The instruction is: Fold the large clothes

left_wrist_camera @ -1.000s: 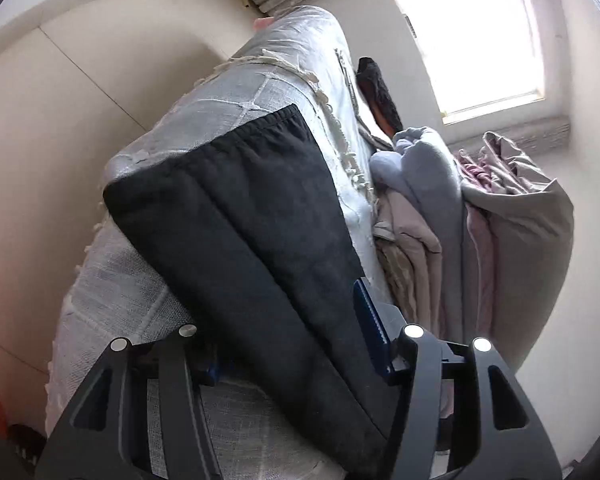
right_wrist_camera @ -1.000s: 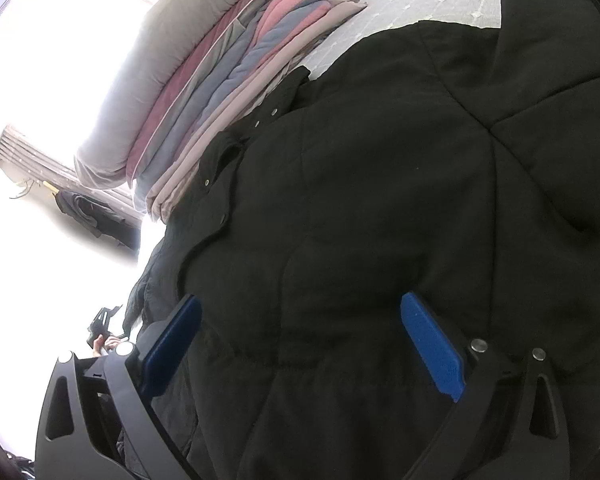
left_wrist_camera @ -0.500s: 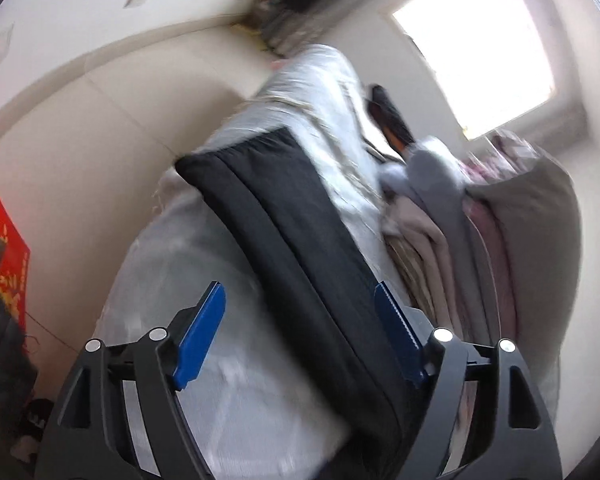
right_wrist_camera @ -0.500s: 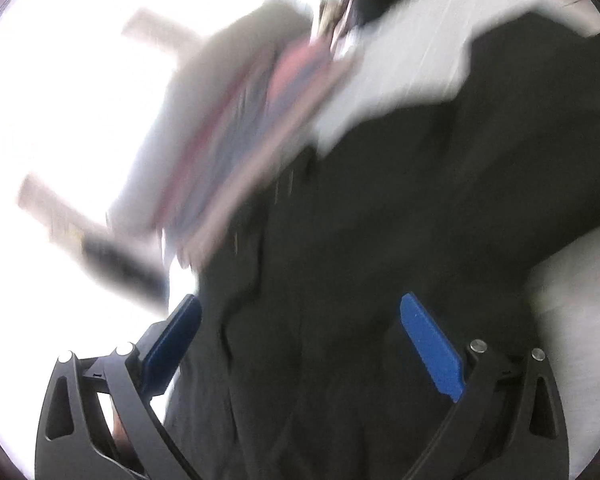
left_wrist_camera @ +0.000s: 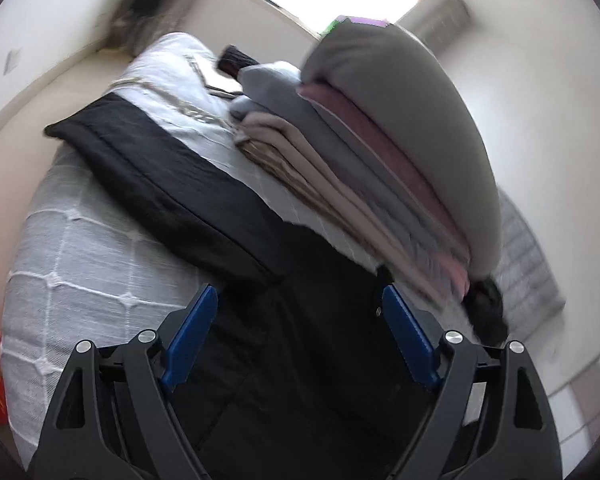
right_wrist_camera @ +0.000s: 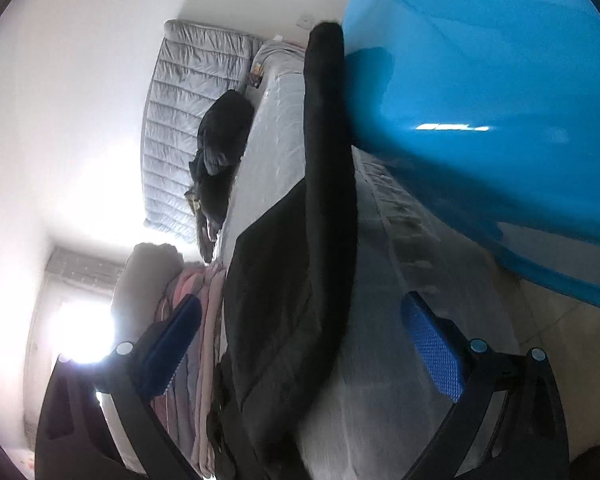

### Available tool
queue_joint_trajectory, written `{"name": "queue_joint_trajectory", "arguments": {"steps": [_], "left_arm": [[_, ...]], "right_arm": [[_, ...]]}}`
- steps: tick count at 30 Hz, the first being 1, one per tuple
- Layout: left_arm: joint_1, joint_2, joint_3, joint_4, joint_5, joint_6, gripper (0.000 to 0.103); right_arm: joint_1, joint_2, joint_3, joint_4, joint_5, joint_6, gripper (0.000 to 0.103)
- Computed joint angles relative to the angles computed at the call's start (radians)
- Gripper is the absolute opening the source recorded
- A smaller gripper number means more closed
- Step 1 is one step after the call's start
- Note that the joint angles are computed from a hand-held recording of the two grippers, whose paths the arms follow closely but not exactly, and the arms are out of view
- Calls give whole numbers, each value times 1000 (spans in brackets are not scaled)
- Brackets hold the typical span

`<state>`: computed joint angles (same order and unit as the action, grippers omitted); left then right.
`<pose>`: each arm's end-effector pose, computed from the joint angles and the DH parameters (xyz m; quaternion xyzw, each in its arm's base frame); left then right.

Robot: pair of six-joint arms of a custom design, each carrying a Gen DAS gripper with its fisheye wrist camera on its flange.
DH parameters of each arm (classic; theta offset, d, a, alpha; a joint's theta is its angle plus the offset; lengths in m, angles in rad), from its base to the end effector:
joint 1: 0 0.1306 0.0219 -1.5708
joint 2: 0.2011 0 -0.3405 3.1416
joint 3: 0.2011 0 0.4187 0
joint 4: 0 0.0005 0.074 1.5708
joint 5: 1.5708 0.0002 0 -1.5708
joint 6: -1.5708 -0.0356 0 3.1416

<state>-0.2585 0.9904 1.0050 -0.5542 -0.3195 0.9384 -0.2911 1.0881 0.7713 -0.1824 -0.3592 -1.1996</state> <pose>0.3961 -0.0937 0.3975 -0.3603 0.7836 -0.1599 0.4801 0.4051 -0.1088 0.2757 0.5068 0.6836 0.3584 0.3840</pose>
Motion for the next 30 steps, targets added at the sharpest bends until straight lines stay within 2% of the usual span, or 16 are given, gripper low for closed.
{"name": "queue_joint_trajectory", "arguments": {"steps": [3,6,8,9,10,11,12,17,20,23,26,29,30], "left_arm": [[-1,21,10,-15,2,21,81],[6,21,5,-24,31,50,81],[3,22,7,-25,34,45,81],[5,22,7,-24,37,42,82],[2,21,6,-21,38,40,82],[-1,22,6,-21,40,40,82],[-1,23,5,-21,48,45,82],[5,18,-3,-21,70,69,83],[5,6,-9,-16,70,73,83],[8,-4,-16,-12,79,83,83],[16,-16,-23,-10,91,99,83],[28,-33,-33,-8,100,114,83],[32,-38,-35,-8,101,118,83]], "right_arm": [[31,75,55,-1,71,-3,96],[58,131,76,15,148,-64,96],[61,182,99,32,153,-78,92],[63,202,113,41,142,-60,68],[63,218,128,40,120,-36,30],[68,230,154,6,120,0,21],[71,224,155,21,127,19,12],[76,119,145,83,146,90,11],[119,64,188,76,184,196,11],[222,58,281,28,257,359,11],[360,110,400,-33,317,529,12],[530,230,557,-123,370,727,15],[580,275,605,-156,377,778,20]]}}
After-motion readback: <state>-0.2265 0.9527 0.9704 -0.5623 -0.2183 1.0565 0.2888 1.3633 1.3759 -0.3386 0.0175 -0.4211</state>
